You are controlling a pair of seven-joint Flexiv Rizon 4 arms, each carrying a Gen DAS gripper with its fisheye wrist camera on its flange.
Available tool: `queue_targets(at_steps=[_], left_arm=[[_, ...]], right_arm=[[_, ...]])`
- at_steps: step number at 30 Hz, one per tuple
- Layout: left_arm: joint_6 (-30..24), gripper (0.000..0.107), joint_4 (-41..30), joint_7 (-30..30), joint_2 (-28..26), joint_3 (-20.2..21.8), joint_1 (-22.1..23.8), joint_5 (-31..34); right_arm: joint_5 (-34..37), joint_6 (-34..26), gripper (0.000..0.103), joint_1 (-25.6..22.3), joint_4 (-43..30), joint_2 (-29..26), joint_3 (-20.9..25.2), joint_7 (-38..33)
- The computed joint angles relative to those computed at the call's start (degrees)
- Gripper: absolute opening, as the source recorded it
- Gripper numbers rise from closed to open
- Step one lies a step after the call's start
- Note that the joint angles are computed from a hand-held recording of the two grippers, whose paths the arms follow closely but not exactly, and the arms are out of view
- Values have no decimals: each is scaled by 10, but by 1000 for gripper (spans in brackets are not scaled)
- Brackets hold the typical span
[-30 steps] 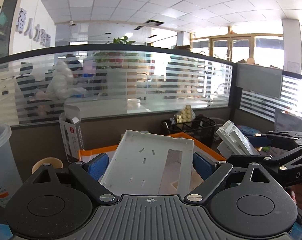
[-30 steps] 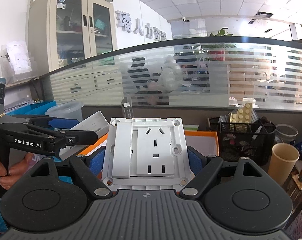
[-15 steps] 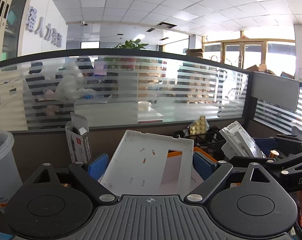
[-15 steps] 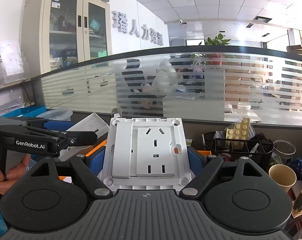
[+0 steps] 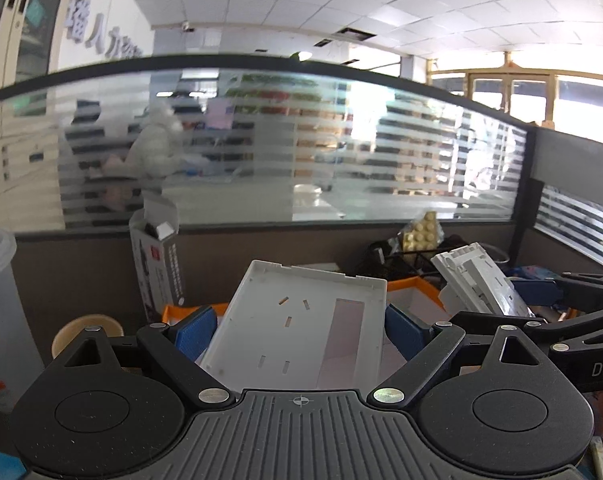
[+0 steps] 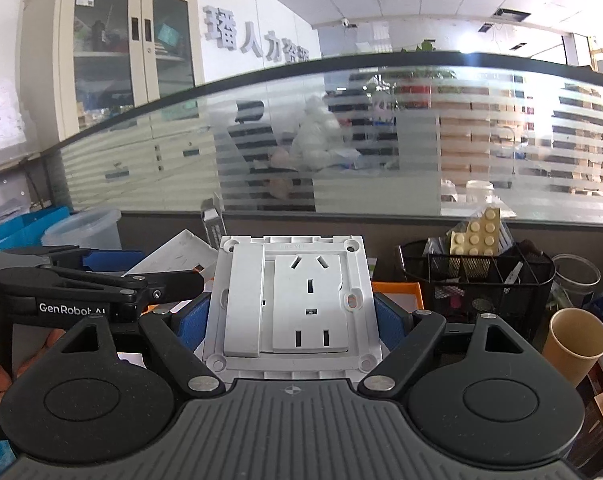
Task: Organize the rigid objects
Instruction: 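Carry the frame plate in the left tool and socket panel in the right tool into the orange box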
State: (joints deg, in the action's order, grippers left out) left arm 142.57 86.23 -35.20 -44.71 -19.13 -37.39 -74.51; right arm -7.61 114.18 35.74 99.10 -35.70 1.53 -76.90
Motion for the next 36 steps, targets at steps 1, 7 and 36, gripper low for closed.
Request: queue_targets(at_steps=[1, 7, 36], left_arm=[[3, 92, -3, -1, -3, -1, 0, -5], [11, 92, -14, 1, -17, -12, 11, -30], [24, 92, -62, 38, -57, -33, 28, -50]], right_arm=[[1, -3, 81, 0, -4, -3, 0, 2], [-3, -14, 81, -4, -26, -27, 3, 20], [39, -58, 81, 74, -80, -74, -97, 37]])
